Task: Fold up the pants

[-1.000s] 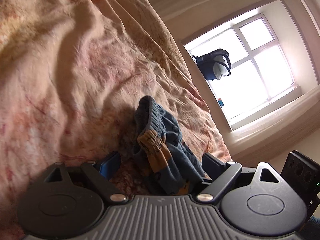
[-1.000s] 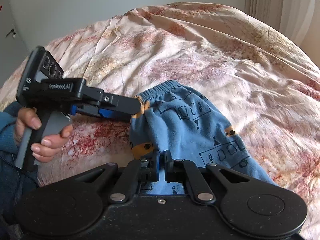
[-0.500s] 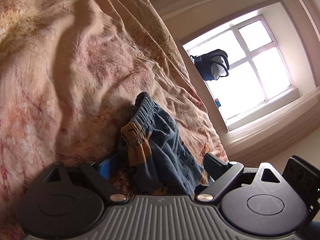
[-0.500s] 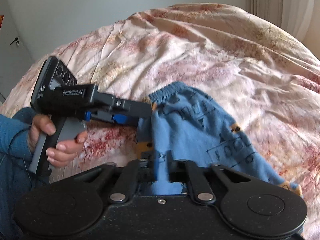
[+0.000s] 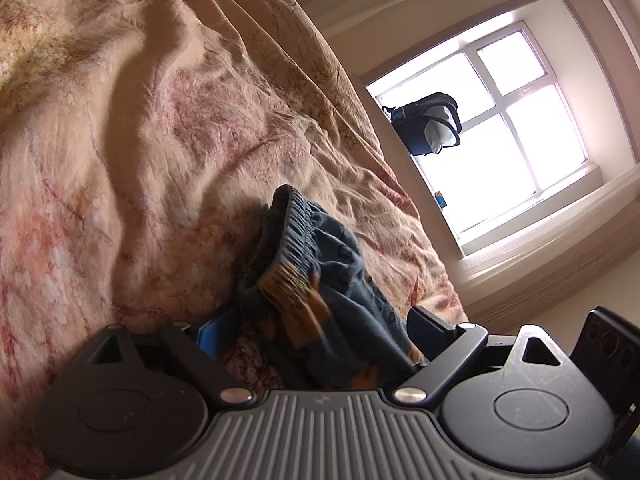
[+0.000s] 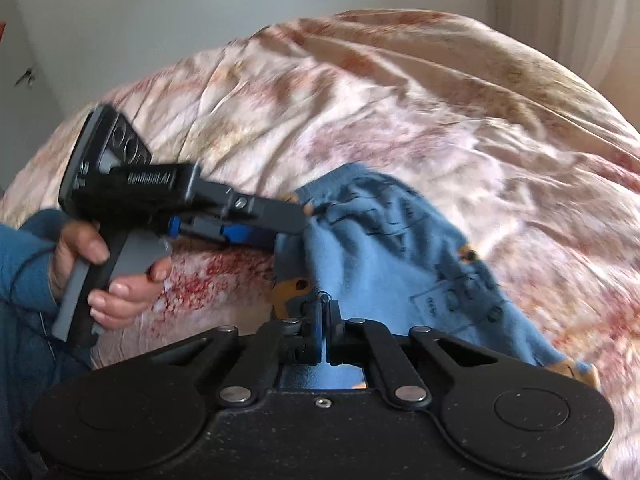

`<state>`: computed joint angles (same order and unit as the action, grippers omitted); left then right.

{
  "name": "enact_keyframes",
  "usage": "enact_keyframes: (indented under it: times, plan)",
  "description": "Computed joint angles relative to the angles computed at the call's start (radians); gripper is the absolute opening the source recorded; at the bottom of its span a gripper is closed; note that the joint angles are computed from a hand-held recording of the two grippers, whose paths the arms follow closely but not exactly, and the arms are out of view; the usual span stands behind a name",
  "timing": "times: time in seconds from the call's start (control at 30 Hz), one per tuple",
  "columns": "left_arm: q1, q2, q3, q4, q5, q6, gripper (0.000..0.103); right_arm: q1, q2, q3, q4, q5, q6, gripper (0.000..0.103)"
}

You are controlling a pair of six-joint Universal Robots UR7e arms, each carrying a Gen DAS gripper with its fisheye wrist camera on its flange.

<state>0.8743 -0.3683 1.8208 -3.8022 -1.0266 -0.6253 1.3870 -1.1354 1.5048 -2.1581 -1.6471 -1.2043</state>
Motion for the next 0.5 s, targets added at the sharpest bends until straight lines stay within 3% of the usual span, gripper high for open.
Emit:
enact_keyframes:
  times: [0.37, 0.43, 0.5]
  plan:
    - [0.006, 0.007, -0.012, 0.013, 0.046, -0.012, 0.089, -0.002, 0.002, -0.003, 0.018, -0.017, 0.007, 0.001]
    - [0.002, 0.009, -0.019, 0.03, 0.073, -0.004, 0.083, -0.001, 0.001, -0.001, 0.016, -0.02, 0.009, 0.002]
    - [-0.001, 0.009, -0.025, 0.058, 0.108, -0.01, 0.061, -0.002, 0.001, 0.0, 0.016, -0.023, 0.013, 0.002]
